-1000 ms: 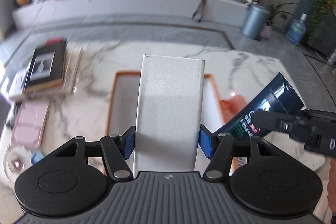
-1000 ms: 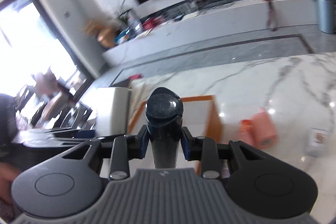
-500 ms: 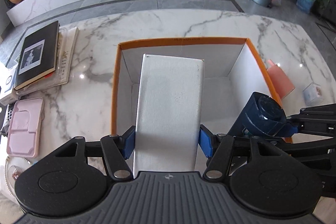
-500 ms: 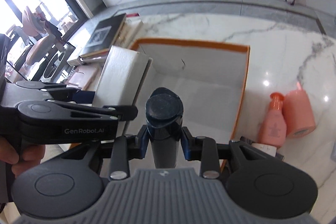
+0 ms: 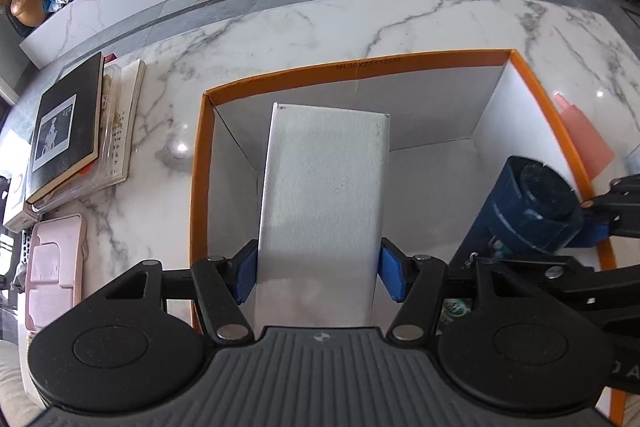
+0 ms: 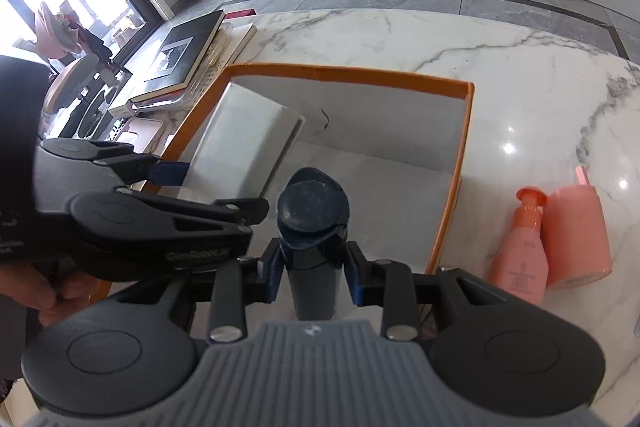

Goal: Organize rigid objects
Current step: 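Lift and carry the white block and CLEAR bottle over the orange box, then lower the white block into the box and open the left gripper while the right holds the bottle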

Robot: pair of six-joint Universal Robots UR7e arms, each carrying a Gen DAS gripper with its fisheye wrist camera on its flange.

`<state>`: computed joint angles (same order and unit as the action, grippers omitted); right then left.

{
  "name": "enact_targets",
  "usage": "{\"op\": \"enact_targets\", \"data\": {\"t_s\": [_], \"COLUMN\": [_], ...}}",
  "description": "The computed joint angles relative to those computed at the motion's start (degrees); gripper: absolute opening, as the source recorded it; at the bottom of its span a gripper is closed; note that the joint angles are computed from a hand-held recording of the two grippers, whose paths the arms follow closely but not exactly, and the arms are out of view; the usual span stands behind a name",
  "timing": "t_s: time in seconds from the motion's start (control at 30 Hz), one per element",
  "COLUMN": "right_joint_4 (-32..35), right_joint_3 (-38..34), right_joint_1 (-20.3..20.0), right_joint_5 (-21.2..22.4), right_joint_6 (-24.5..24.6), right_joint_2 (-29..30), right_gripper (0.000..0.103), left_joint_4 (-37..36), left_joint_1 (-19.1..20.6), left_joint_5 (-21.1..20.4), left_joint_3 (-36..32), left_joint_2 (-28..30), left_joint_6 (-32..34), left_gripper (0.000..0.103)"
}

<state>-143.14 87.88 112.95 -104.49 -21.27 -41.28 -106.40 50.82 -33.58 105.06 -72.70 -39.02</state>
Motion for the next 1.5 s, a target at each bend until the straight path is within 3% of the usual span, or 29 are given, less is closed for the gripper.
{"op": "enact_targets", "data": {"t_s": [0.37, 0.53, 0.73, 0.93, 1.1, 1.17, 1.27, 1.43, 1.5], "right_joint_4": [-2.4, -2.4, -3.3, -0.9, -1.1, -0.4, 2.6, 9.1, 8.2], "right_joint_3": [-1.0, -1.0, -1.1, -2.5, -4.4, -5.7, -8.1, -10.5, -10.8], "right_joint_1": [0.6, 0.9, 1.4, 1.4, 2.4, 2.6, 2.8, 3.1, 3.4], "right_joint_5": [-2.2, -2.9, -4.4, -3.6, -6.7, -7.4, -8.3, -5.1, -5.5], "right_joint_6": [-1.0, -0.7, -0.3, 3.3, 5.7, 7.1, 10.9, 13.5, 13.5], "right_joint_2": [1.5, 1.5, 2.2, 2.7, 4.5, 5.3, 6.2, 7.1, 7.9], "right_gripper": [0.033, 0.033, 0.033, 0.033, 0.033, 0.033, 0.033, 0.033, 0.033], "left_joint_4": [2.1, -0.2, -6.5, -13.7, -8.9, -7.9, -7.1, -8.3, -10.2], "left_joint_1": [0.7, 0.6, -0.8, -3.3, -2.8, -2.0, -0.7, 0.7, 0.8], "left_joint_5": [4.0, 5.1, 5.1, 6.5, 5.5, 4.0, 0.9, -1.9, -2.2], "left_joint_3": [-1.1, -0.2, 2.7, 6.4, 5.9, 5.8, 6.1, 7.5, 8.4], "left_joint_2": [2.4, 1.7, -1.5, -6.1, -9.2, -10.2, -11.6, -12.5, -13.0], "left_joint_6": [0.2, 1.4, 5.6, 10.8, 5.0, 3.5, 1.8, 1.9, 2.3], "left_gripper": [0.074, 0.075, 0.075, 0.076, 0.076, 0.074, 0.06, 0.04, 0.04]}}
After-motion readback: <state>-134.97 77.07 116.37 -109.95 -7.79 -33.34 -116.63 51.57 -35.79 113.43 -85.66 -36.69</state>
